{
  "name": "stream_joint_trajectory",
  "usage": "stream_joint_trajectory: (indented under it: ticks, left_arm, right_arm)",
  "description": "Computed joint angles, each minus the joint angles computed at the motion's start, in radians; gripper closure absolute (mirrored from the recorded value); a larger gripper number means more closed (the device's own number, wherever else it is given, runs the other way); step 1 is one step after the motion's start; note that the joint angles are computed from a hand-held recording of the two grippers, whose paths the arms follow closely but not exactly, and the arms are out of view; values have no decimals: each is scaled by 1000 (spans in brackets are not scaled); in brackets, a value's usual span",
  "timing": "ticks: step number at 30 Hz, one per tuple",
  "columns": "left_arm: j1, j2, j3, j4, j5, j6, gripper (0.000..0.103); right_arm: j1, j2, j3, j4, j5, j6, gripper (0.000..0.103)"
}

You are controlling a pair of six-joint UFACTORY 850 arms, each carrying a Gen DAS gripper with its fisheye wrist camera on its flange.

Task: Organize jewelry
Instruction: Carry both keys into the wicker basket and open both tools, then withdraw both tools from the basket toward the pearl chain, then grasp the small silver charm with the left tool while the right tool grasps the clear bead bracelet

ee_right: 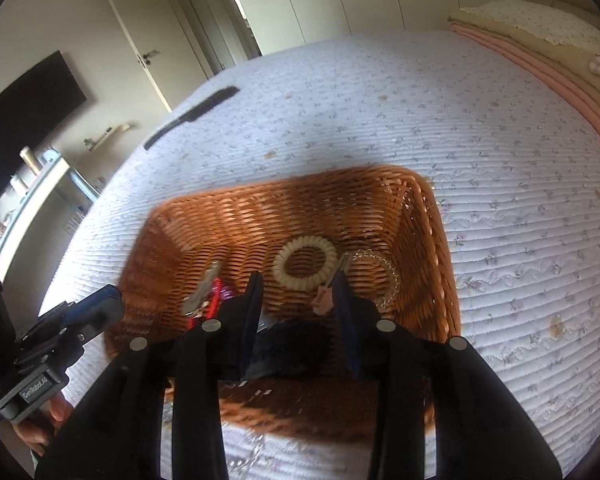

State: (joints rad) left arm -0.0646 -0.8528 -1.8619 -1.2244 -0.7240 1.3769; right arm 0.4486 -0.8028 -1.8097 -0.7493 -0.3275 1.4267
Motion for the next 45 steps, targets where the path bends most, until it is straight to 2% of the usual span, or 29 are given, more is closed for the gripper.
stream_joint_trajectory:
  ticks: [4,6,9,14,18,21,26,32,33,34,35,36,37,39,45]
  left_arm:
    - [27,93,131,-95,-13,113,70]
    - [42,133,190,-132,-28,157,64]
    - [66,189,280,-180,-41,214,63]
    - [91,219,359,-193,-51,234,63]
    - [92,192,358,-137,-35,171,63]
    - [76,155,329,-76,-8,112,65]
    - [38,92,273,53,58,-6,65]
    - [4,76,257,127,137,-51,65]
    - [-3,78,259,137,154,-54,65]
    - [-7,81,266,139,172,-50,66]
    - [-13,86,272,150,194,-51,75]
    - [-18,90,278,162,213,-56,91]
    - [-18,91,280,173,212,-59,96]
    - [-12,101,295,163,203,-40,95]
    - [28,164,391,113,202,58,95]
  right_arm:
    - [42,94,115,-272,7,272,57]
    - [66,138,170,-401,12,401,57]
    - [107,193,252,-591,14,589,57]
    - [159,200,292,-654,-42,644,57]
    - [160,146,270,-563,-9,581,57]
    - [161,97,233,-478,-24,493,58]
    - [147,29,168,-312,-11,323,66]
    - [149,-38,81,-129,-74,117,66]
    - [154,-56,51,-91,-104,64,68]
    - [158,-74,23,-61,-136,15,79]
    - [163,-93,-7,-31,-167,-33,84]
    - [170,-107,-30,-24,-195,-61,93]
    - [177,-115,-42,-30,-214,-74,97]
    - [184,-113,-40,-50,-227,-60,97]
    - [186,-56,60,-123,-184,70,97]
